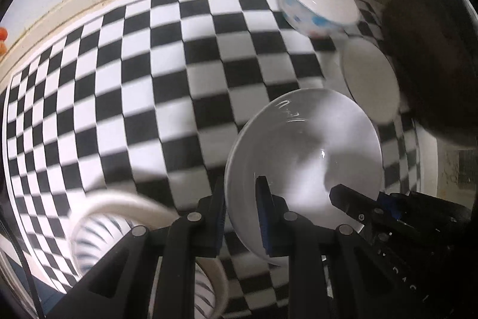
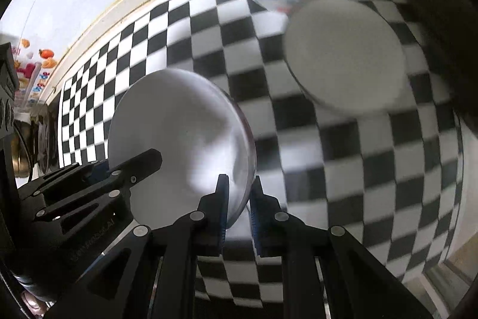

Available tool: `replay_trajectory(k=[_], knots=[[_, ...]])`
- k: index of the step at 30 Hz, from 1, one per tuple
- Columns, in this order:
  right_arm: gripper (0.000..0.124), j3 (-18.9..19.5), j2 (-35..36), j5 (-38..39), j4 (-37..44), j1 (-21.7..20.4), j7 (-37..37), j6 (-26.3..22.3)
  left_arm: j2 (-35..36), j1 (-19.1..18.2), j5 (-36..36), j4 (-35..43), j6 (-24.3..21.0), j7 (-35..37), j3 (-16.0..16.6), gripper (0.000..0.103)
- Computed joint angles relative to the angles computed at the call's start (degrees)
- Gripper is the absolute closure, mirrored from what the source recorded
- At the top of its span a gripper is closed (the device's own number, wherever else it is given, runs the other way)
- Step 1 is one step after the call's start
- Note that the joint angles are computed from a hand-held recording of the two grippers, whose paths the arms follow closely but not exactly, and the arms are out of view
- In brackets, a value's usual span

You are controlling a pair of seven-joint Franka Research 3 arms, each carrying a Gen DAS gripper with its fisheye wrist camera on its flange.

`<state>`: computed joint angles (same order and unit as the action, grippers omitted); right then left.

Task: Organize plates and bowls
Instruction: 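Lift the white bowl with both tools and carry it toward the blue-rimmed bowl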

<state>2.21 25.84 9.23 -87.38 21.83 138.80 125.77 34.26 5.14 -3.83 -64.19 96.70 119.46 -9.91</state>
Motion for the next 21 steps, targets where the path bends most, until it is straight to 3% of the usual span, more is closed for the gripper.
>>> replay_trajectory(k=[8, 15, 21], knots=[[0.108, 1.3, -10.3, 0.0, -15.5, 1.1, 1.9, 3.5, -11.0, 0.8, -1.6, -18.3, 5.3, 3.2, 0.0, 0.087], [0.108, 2.6, -13.1, 2.5, -22.8, 0.8, 0.9, 4.9, -14.6, 0.1, -0.5, -25.9, 5.4, 4.3, 1.1, 0.086], [0.108, 2.8, -12.5, 3.0, -23.6, 0.8, 0.3, 5.5, -15.8, -0.5, 0.4, -29.1, 7.0, 4.2, 1.6, 0.086]])
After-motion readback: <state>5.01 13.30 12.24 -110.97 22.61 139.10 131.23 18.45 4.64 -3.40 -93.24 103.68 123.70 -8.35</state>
